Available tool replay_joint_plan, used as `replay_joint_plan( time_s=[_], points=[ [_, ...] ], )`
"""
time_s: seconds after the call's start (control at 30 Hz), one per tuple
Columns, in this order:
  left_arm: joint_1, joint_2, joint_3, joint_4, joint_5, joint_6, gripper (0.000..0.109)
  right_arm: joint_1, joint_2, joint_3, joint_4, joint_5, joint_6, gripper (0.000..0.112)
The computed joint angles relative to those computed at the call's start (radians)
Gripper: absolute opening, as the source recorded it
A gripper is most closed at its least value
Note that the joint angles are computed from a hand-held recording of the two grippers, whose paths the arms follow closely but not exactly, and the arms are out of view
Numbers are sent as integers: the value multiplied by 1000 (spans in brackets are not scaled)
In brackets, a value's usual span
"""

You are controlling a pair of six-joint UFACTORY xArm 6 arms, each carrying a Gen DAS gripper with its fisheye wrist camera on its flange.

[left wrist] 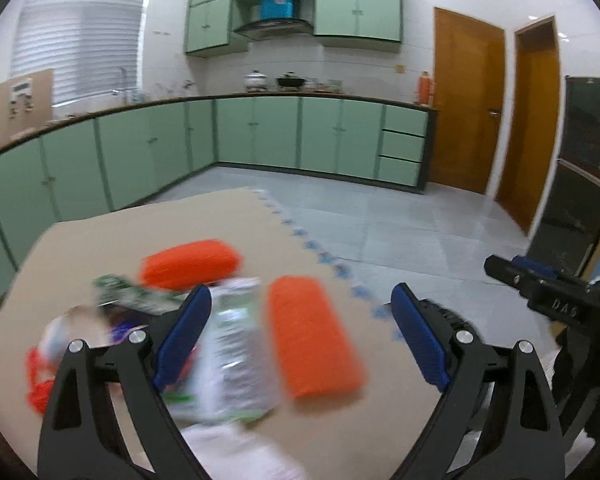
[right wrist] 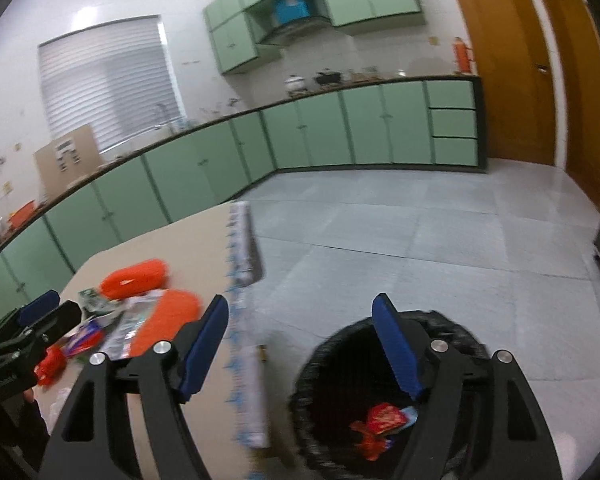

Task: Collect trash
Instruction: 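Return to the table and grasp the white tissue with the left tool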

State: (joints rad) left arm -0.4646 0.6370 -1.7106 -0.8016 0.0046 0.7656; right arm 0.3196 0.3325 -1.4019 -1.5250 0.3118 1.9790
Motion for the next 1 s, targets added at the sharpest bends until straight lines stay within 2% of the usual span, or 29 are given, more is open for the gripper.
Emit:
replay_joint_plan(
  time_s=[0.23,0.47,0.63,0.8,0.9,0.97,1.0],
  points=[
    [48,-148,197,-263,-53,249,88,79,98,-129,47,-2,-78,73],
    [75,-200,289,-484,-39,436,88,140,133,-176,68,49,-133,73],
    [87,-188,306,-469,-9,398,88,163,143,-185,78,69,-161,73],
    [104,-173,313,-401,53,320,87,167,157,-194,112,74,-203,73],
    [113,-160,312,-330,95,253,76,169,169,-204,138,78,-228,73],
    [118,-153,311,-276,123,199,62,169,173,-208,148,76,-240,73],
    [118,-149,309,-259,130,181,58,167,173,-207,151,74,-245,73]
  ],
)
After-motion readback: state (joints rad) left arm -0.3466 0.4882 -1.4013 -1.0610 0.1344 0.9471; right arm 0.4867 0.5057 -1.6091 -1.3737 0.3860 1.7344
